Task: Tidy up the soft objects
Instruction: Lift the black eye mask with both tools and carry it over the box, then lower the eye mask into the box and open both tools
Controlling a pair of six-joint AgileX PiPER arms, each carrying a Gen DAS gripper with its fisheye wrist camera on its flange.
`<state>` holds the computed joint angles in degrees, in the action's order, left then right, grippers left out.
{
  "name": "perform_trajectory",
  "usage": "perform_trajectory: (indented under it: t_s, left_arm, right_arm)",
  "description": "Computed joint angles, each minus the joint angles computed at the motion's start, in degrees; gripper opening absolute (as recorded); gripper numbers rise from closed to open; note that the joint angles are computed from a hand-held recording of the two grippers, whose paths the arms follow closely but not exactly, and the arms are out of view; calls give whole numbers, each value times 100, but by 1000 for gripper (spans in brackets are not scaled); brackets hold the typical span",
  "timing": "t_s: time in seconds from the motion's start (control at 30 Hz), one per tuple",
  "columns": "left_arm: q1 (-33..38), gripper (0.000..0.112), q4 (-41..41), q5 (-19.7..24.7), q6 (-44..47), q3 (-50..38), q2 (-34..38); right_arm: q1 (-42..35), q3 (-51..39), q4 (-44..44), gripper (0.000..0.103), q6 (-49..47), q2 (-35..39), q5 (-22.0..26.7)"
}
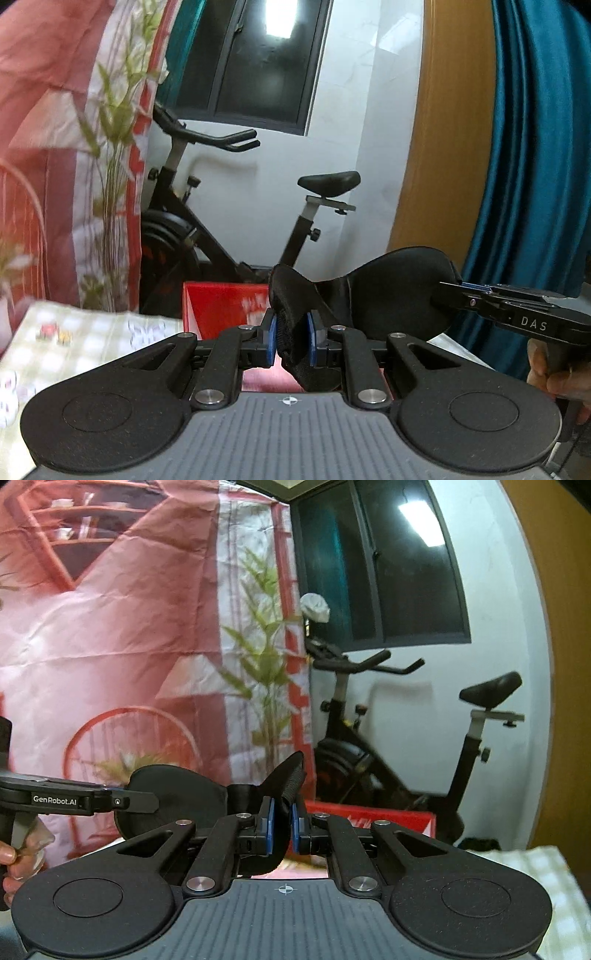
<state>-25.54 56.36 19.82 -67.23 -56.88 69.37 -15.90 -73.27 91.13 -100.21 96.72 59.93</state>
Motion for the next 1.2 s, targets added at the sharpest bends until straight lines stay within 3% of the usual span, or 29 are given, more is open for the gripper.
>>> perform_trajectory:
  t_s: [0.3,0.5,0.6,0.67,0.73,0.77,0.83,1.0,1.2]
  left_arm:
    - [488,17,-1544,505,2177,-2040,1856]
    - [710,21,-2637,748,3206,-2455,2408]
    - [738,33,-2625,792,3287,-2401,2445]
    - [769,63,-2612,739,3323,-2269,2359]
    - [794,79,-2496,708,3169,-2160,2279]
    - [809,81,-2441,681,3080,-2086,2211]
    - [841,82,-2524,690,3111,-2065,2131]
    - [863,87,-2532,751,3031,-1861,1797]
    - [875,87,-2947,716,3158,-1349,1177]
  right_arm:
    - [947,-1888,-760,9,1194,1356,-1520]
    - [1293,-2315,-1701,10,2091,1895,-2085]
    - [1362,-2118,-1655,20,1989,1904,-2357]
    - [1344,-1978,-1507,24,1756,1866,-2431]
    - [1330,-1878,-1439,31,1588,1831,-2509]
    - [1305,-1823,-1431,35,1555,1787,-2535]
    - [1279,-1635,-1239,58,1317,1693,-2640]
    - [1165,-1209,-872,60,768,1442,-2657]
    - [907,-493,-268,60,-66,987,-2228]
